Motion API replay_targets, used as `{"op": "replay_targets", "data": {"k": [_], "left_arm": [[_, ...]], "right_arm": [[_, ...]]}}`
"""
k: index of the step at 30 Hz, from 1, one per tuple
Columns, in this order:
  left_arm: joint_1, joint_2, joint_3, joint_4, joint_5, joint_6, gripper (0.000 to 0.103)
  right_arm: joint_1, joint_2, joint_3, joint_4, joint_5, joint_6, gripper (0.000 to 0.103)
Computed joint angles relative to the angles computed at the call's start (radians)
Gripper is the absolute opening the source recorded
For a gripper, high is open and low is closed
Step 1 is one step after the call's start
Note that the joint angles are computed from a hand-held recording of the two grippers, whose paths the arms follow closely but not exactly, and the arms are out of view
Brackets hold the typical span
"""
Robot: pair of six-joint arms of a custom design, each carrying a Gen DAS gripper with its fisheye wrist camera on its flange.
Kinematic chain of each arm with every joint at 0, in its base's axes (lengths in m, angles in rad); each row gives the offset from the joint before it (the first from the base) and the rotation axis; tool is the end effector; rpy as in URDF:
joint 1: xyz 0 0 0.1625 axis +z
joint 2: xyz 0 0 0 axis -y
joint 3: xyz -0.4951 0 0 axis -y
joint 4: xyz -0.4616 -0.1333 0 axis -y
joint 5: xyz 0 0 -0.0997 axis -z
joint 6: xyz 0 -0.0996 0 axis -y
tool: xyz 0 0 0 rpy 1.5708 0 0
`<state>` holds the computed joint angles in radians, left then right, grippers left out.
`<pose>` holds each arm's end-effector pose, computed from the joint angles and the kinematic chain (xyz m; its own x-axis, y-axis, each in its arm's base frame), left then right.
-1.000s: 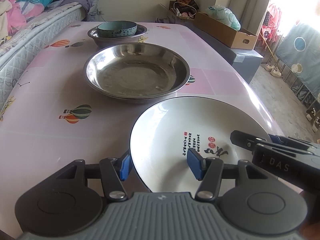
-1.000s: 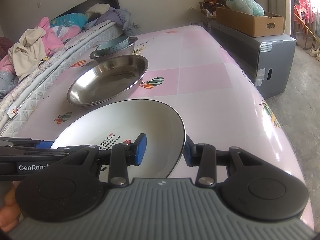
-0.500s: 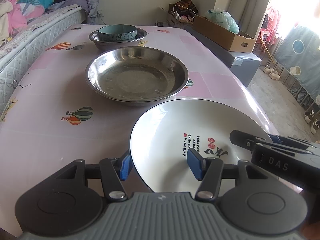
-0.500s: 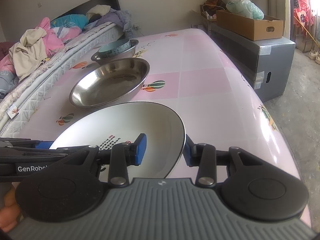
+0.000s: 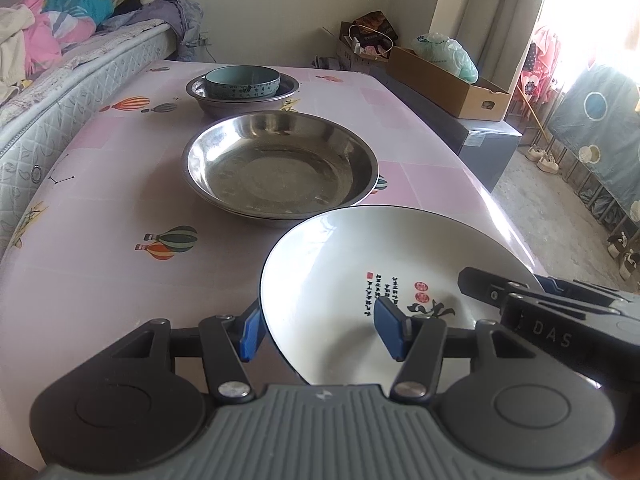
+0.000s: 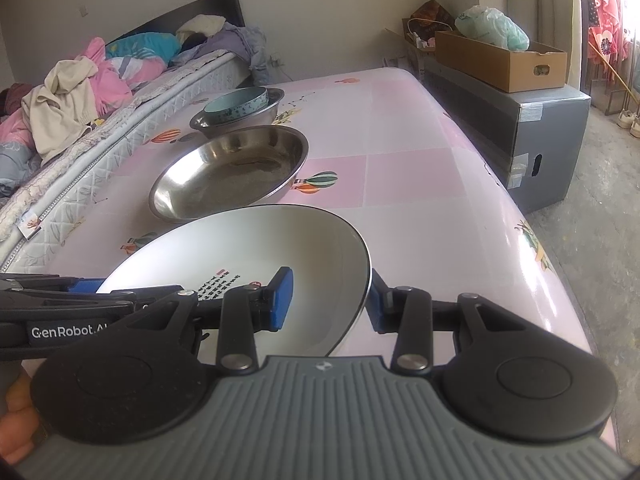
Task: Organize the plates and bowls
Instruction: 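Carry the white plate with both tools over the large steel basin, then lower the white plate into the steel basin with both tools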
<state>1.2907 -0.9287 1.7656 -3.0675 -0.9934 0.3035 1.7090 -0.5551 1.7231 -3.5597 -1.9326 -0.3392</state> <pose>-0.0230 -0.7588 0.2114 -0.7914 0.1411 -0.5948 0.4767 0.7515 -0.4561 0.1988 -0.7173 0.0082 -0.8760 -0.1042 0.4710 -0.4086 0.6791 -0.6098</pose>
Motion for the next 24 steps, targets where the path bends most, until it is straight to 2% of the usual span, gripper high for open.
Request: {"op": "replay_targets", "data": {"k": [13, 24], "left_arm": [[0.007, 0.000, -0.027, -0.036, -0.003, 0.005, 0.058], [0.026, 0.020, -0.096, -0.025, -0.019, 0.024, 0.058]], "right_arm": [[0.016, 0.010, -0.046, 0.035, 0.016, -0.011, 0.038], [0.029, 0.048, -0.148, 0.123, 0.026, 0.028, 0.038]]}}
